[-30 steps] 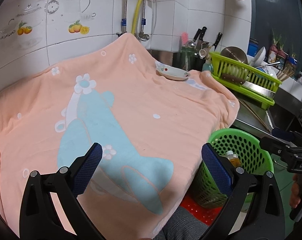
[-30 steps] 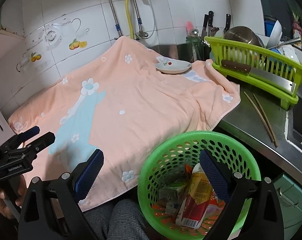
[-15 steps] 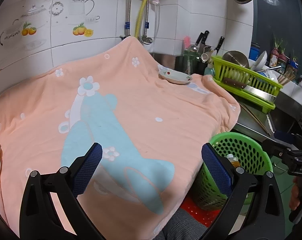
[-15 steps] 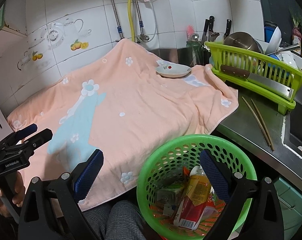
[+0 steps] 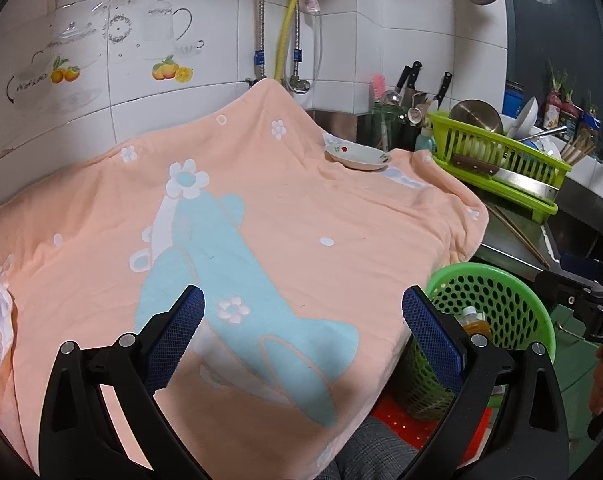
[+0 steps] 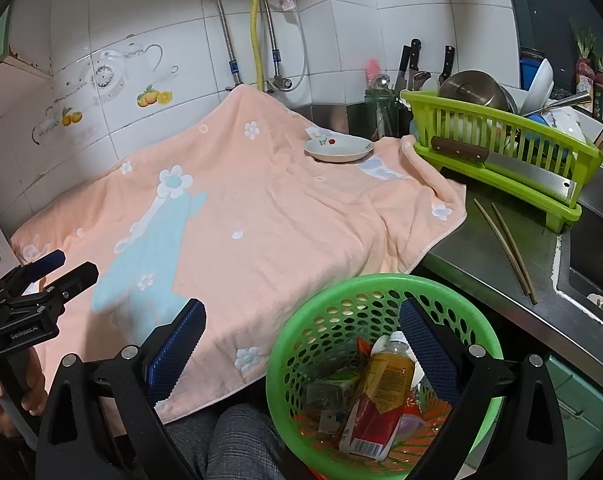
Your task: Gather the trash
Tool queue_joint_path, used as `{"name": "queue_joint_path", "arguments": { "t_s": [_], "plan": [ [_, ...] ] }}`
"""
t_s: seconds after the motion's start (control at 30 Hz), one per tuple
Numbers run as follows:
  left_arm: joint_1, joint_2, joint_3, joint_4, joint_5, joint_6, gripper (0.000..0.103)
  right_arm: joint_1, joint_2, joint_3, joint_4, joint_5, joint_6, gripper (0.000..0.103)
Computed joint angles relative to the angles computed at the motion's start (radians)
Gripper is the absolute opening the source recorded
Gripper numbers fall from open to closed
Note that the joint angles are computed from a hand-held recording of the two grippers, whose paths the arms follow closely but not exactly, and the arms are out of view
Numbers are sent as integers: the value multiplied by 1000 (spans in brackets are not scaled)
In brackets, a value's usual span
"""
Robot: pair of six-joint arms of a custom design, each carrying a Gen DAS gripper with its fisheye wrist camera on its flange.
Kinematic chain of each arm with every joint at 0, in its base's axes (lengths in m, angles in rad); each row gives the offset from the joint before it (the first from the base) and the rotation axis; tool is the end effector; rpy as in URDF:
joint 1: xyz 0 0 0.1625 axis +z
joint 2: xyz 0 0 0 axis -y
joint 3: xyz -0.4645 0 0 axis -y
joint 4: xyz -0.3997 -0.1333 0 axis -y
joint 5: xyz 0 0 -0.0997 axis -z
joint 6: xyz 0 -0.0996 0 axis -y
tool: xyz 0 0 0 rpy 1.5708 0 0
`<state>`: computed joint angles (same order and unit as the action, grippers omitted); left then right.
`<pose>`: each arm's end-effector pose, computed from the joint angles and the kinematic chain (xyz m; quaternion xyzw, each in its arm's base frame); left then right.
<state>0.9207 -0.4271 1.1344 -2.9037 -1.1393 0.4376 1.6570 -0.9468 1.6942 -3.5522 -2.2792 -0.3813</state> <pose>-0.3815 -0.7908 0.0802 0.4245 0.8294 -0.3205 0.1707 0.1258 -0.6605 0.3369 -0.0180 -0.7907 0.4952 0.3596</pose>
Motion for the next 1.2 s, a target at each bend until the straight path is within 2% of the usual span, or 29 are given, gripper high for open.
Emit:
{"name": "queue_joint_path", "arguments": {
  "t_s": [1.2],
  "plan": [
    [4,-7,19,-18,5,-4,98,-6,7,-5,1,-5,-25,95]
  ]
}}
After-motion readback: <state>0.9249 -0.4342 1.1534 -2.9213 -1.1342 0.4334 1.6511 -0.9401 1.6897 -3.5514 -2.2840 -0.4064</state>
